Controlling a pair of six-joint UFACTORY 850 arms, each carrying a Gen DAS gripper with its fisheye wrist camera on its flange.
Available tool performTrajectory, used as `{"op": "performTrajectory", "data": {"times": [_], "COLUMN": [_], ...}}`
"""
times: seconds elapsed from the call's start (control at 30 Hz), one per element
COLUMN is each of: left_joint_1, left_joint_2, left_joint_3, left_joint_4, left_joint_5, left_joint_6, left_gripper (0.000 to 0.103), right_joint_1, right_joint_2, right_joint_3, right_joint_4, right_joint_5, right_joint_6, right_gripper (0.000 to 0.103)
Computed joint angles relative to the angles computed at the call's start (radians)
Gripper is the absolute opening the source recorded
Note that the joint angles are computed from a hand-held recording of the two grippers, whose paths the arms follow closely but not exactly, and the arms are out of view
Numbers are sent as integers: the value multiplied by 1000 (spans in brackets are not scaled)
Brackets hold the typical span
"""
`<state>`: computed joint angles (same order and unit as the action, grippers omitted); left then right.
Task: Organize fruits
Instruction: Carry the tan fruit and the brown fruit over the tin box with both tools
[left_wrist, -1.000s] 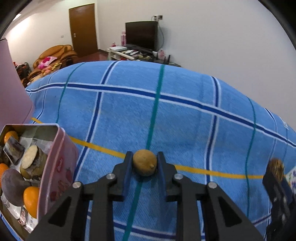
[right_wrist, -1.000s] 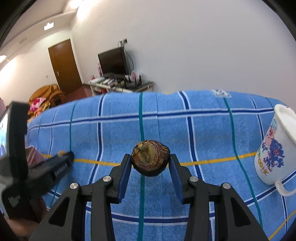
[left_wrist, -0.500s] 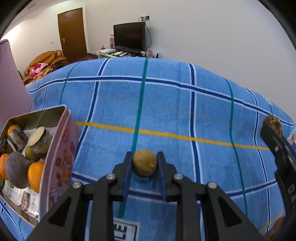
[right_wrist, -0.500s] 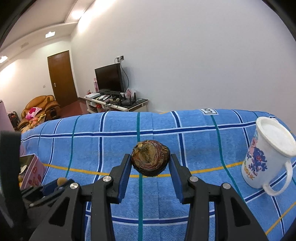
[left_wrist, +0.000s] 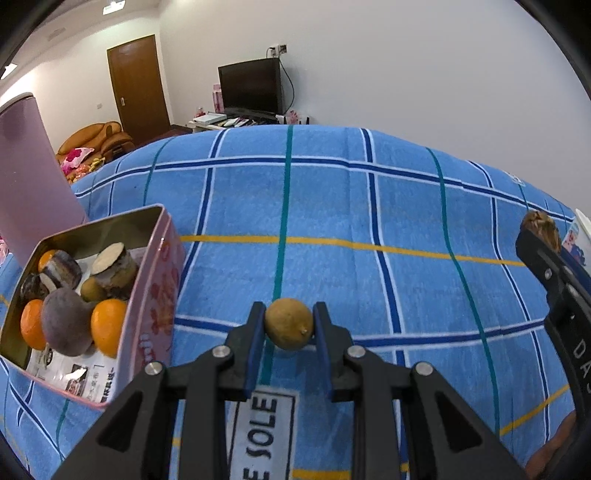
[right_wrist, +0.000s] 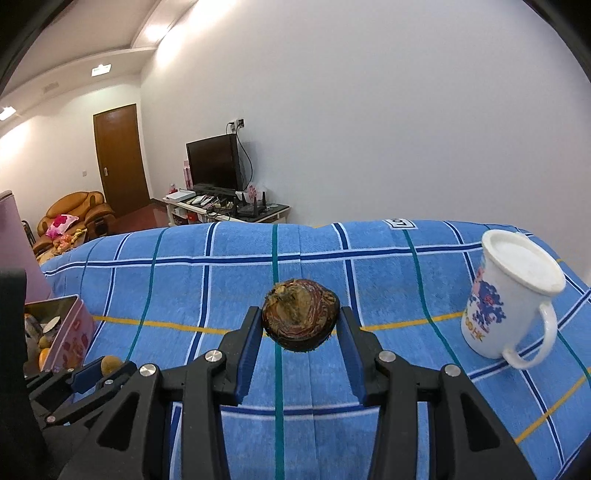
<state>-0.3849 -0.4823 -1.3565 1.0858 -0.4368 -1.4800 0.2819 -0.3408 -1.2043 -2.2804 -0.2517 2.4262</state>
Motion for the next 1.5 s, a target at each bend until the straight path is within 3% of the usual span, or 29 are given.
{"op": "performTrajectory", "data": {"times": [0.5, 1.03, 1.3, 1.5], "left_joint_1": [-16, 19, 52, 46], "left_joint_2": [100, 203, 249, 272], "left_joint_3": [135, 271, 314, 340], "left_joint_4": [261, 466, 552, 667], "left_joint_5": [2, 0, 90, 90], "left_joint_6": [-220, -401, -477, -562], "left_gripper": [27, 27, 28, 28], "right_joint_1": [36, 119, 157, 159], "right_joint_2": [79, 110, 98, 102], "right_joint_3": [103, 143, 125, 121], "right_joint_4": [-54, -62, -78, -67], "right_joint_5": [-52, -62, -65, -64], "right_joint_6": [62, 62, 94, 100], "right_gripper": [44, 44, 44, 44]}}
